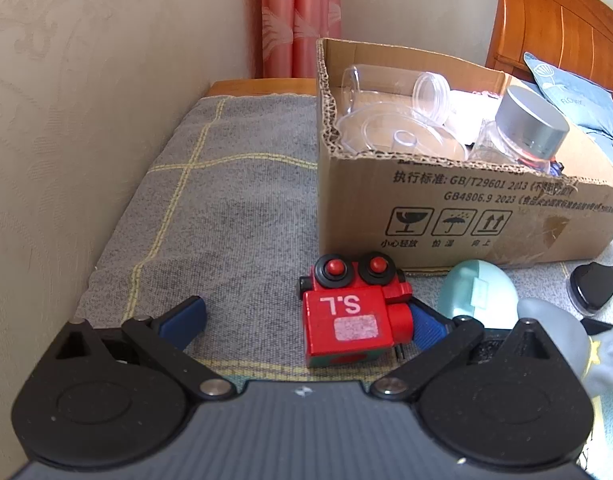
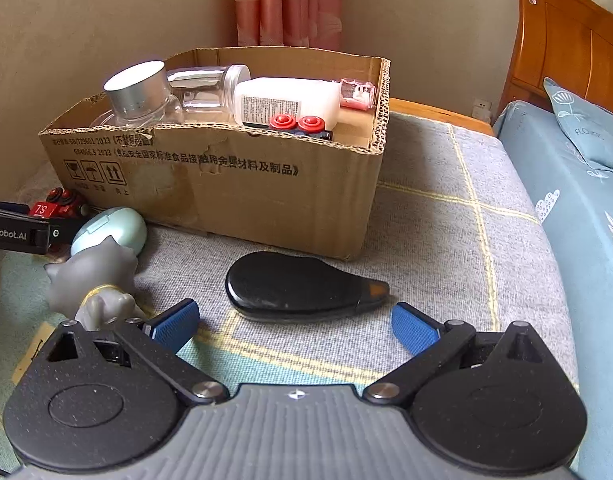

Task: Organize rigid objects
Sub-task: 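Move the left gripper to the red S.L robot while the right approaches the black oval case, then close the left gripper on the red robot while the right grasps the black case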

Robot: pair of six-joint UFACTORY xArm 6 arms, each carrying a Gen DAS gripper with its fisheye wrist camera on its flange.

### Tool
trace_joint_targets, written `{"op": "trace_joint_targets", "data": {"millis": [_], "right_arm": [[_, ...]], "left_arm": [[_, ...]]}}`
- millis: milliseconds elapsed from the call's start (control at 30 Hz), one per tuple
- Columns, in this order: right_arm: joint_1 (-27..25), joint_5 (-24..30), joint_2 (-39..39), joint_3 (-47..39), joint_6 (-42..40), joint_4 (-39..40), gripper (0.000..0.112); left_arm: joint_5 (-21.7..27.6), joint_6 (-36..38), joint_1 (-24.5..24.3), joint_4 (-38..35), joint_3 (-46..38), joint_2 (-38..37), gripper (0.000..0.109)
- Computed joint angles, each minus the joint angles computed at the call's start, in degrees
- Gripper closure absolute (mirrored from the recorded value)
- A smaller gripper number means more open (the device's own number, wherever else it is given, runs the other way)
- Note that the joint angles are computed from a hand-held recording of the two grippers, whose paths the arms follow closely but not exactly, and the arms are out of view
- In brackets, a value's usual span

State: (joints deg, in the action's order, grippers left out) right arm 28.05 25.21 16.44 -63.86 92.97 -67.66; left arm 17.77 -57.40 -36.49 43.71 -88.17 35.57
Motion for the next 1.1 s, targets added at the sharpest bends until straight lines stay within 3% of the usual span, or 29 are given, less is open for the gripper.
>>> {"op": "trace_joint_targets", "data": {"millis": [300, 667, 767, 867, 967, 1100], "right_arm": [[-0.8, 3.9, -3.8, 4.8, 5.5, -2.4, 0.009], [-1.8, 0.9, -0.6, 1.0, 3.3, -3.8, 0.009], [-1.7, 0.6, 0.2, 0.0, 2.7, -3.4, 0.009], [-1.5, 0.5, 0.4, -0.2, 3.5, -4.6, 0.010], [-1.2, 1.2, -0.2, 0.3, 6.2, -7.1, 0.020], [-1.2, 1.0, -1.2, 1.8, 7.9, -9.2, 0.020]], "left_arm": [[-0.3, 2.2, 0.1, -1.6, 0.7, -0.4, 0.006], [-2.3, 5.2, -0.1, -2.9, 1.5, -0.6, 0.012], [-3.2, 9.0, -0.2, -5.8, 1.3, -0.4, 0.014], [-4.2, 11.0, -0.2, -6.8, 1.2, -0.2, 0.027], [-3.4, 9.8, -0.2, -5.6, 0.9, -0.3, 0.036], [-4.3, 9.6, 0.3, -4.6, 2.3, -1.3, 0.047]]}}
